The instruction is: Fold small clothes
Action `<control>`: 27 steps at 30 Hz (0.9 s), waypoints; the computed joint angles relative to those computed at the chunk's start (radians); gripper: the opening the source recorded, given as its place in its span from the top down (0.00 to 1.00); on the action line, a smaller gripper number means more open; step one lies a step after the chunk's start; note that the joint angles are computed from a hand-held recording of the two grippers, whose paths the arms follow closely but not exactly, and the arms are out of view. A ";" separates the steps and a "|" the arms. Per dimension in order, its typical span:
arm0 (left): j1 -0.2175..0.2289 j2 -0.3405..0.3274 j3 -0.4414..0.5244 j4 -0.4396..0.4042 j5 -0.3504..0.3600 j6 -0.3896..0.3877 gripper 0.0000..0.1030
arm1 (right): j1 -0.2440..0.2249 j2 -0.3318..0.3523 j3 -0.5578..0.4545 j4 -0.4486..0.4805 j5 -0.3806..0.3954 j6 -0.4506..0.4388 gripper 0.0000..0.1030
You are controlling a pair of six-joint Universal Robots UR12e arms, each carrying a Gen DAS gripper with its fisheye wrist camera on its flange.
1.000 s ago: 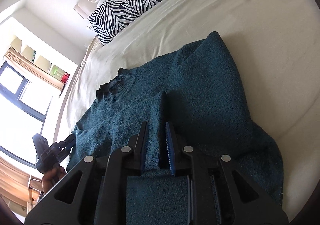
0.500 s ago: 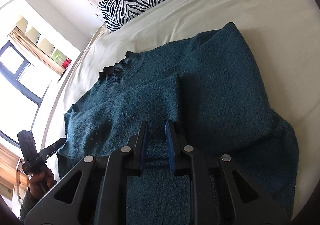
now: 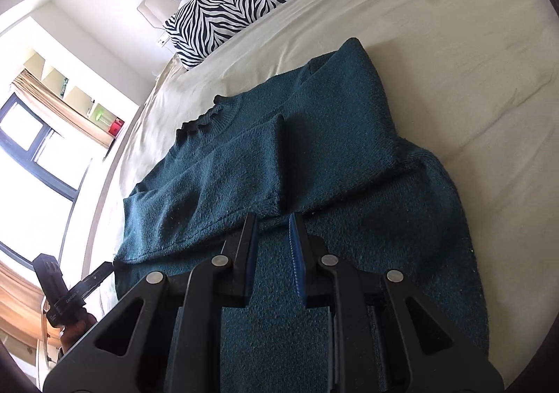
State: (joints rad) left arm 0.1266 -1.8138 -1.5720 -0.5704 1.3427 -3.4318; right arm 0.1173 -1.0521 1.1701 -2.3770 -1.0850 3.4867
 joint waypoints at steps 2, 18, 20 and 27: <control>-0.008 0.005 -0.003 0.000 -0.007 0.007 0.40 | -0.006 -0.009 0.017 -0.017 0.006 0.024 0.83; -0.016 0.193 -0.242 -0.020 -0.080 -0.161 0.22 | -0.086 -0.160 0.275 -0.157 0.080 0.129 0.48; -0.012 0.224 -0.272 -0.021 -0.108 -0.171 0.22 | -0.100 -0.179 0.306 -0.159 0.108 0.129 0.48; 0.002 0.301 -0.329 -0.121 -0.197 -0.168 0.23 | -0.129 -0.245 0.388 -0.134 0.163 0.073 0.48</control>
State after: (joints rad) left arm 0.1283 -1.5125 -1.9011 -0.6914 1.1456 -3.6002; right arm -0.0120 -1.2969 1.5576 -2.5106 -0.9217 3.5600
